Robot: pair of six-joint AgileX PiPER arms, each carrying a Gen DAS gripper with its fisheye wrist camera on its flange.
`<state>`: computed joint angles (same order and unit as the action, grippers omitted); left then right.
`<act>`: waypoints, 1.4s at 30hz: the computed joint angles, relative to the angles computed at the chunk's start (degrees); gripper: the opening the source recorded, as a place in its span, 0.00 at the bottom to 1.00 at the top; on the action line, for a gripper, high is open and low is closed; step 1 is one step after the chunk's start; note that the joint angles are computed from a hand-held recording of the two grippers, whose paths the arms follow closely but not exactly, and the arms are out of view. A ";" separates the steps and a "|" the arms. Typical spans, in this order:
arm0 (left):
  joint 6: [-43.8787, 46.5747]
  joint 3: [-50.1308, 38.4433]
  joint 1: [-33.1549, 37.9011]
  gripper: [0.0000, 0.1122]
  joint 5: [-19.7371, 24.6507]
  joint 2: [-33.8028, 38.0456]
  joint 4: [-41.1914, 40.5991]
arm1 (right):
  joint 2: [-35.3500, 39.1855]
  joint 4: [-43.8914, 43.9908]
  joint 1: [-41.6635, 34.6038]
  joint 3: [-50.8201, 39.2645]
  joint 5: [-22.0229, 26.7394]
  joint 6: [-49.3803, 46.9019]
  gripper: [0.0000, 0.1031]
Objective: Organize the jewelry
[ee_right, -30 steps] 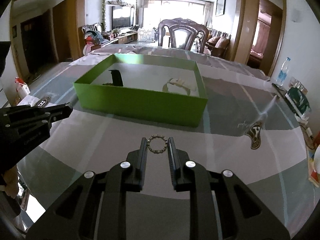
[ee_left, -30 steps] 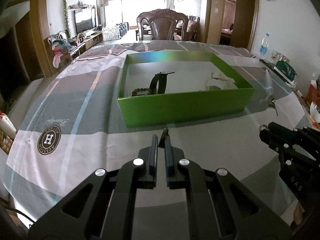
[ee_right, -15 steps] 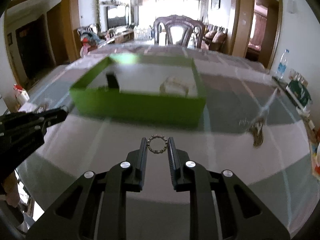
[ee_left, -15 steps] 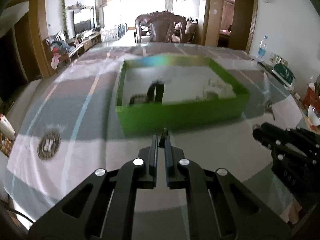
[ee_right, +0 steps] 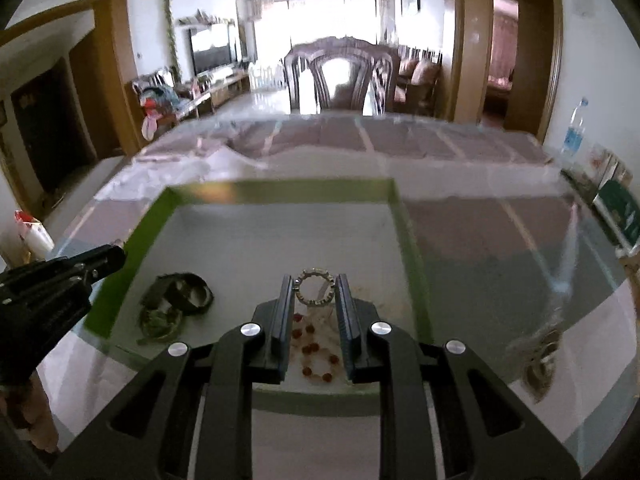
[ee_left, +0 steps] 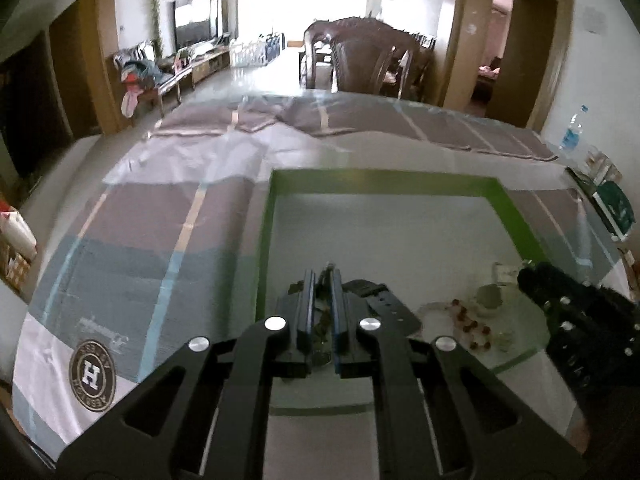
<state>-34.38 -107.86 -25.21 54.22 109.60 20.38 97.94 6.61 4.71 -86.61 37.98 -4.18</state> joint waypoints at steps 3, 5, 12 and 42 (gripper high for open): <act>-3.05 3.35 -0.42 0.41 -2.28 -1.16 3.02 | -0.80 1.61 -0.56 2.70 -2.13 -0.50 0.45; -5.49 6.08 -1.27 0.43 -2.79 -2.93 6.12 | -2.96 1.23 -0.49 5.15 -3.96 -0.11 0.51; -30.09 28.84 -11.60 0.77 -5.24 -20.55 27.69 | -23.40 -1.54 -0.46 24.18 -13.67 0.00 0.90; -46.26 39.76 -31.64 0.88 10.13 -31.13 40.27 | -44.49 -27.81 8.37 38.61 -10.86 26.47 0.97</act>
<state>-80.64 -68.10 -56.85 64.34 78.48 60.65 53.45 -21.20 13.08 -48.00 27.12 22.30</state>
